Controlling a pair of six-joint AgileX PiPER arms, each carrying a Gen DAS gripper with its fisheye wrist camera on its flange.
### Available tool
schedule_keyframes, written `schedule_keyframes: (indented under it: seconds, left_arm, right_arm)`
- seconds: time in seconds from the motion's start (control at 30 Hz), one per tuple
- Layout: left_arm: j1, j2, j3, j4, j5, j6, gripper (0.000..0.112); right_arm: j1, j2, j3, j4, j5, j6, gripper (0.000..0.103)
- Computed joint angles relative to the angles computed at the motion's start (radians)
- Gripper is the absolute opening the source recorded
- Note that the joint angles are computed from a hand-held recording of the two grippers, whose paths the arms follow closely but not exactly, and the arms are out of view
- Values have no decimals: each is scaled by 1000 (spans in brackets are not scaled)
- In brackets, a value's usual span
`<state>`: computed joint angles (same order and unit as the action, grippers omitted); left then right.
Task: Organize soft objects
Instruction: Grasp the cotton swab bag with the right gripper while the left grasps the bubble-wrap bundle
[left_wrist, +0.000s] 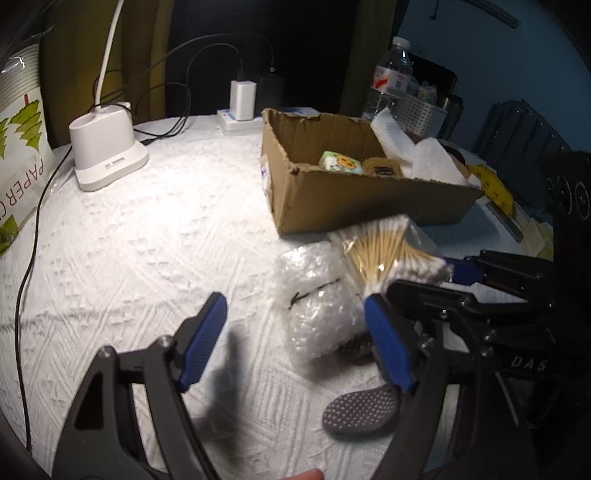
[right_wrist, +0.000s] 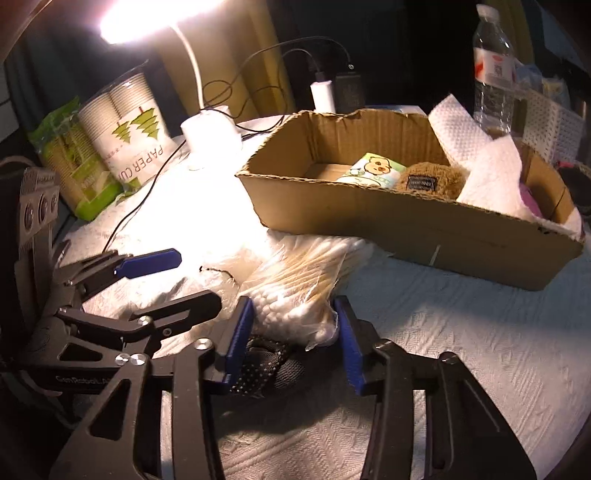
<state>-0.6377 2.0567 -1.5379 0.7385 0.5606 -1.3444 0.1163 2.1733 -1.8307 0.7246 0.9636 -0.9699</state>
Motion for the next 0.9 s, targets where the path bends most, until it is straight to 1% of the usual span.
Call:
schedule_keyframes:
  seconds: [0.1, 0.17, 0.27, 0.37, 0.4, 0.43, 0.47, 0.5, 0.53, 0.57, 0.67, 0.9]
  left_arm:
    - [2, 25, -44, -33, 26, 41, 78]
    - [2, 42, -74, -55, 38, 73, 78]
    - [-2, 77, -132, -93, 68, 132, 78]
    - [-2, 107, -178, -130, 82, 186, 77]
    - [-3, 113, -188, -132, 81, 194, 75]
    - [-4, 112, -187, -132, 77, 198, 59]
    - [-2, 116, -198, -156, 74, 228, 47]
    - [-2, 123, -213, -171, 82, 250, 45]
    - [-5, 124, -213, -168, 80, 252, 39]
    - [-6, 124, -217, -172, 77, 259, 36]
    - [-15, 117, -224, -156, 81, 253, 35]
    - [-50, 81, -257, -92, 126, 223, 35]
  right_arm:
    - [-19, -19, 26, 47, 5, -54, 40]
    - [-30, -41, 55, 62, -12, -86, 40]
    - [-59, -64, 77, 95, -11, -123, 40]
    - [-91, -81, 88, 120, -3, -147, 40]
    - [-105, -87, 91, 131, -2, -155, 40]
    - [-117, -90, 91, 140, 2, -160, 40]
    - [-128, -91, 90, 146, 6, -163, 40]
    - [-142, -94, 89, 153, 9, -169, 40]
    - [-149, -94, 87, 156, 9, -172, 40]
    - [-162, -96, 86, 162, 10, -179, 40]
    - [-197, -98, 77, 176, 17, -192, 40]
    - [-268, -99, 39, 202, 36, -191, 40]
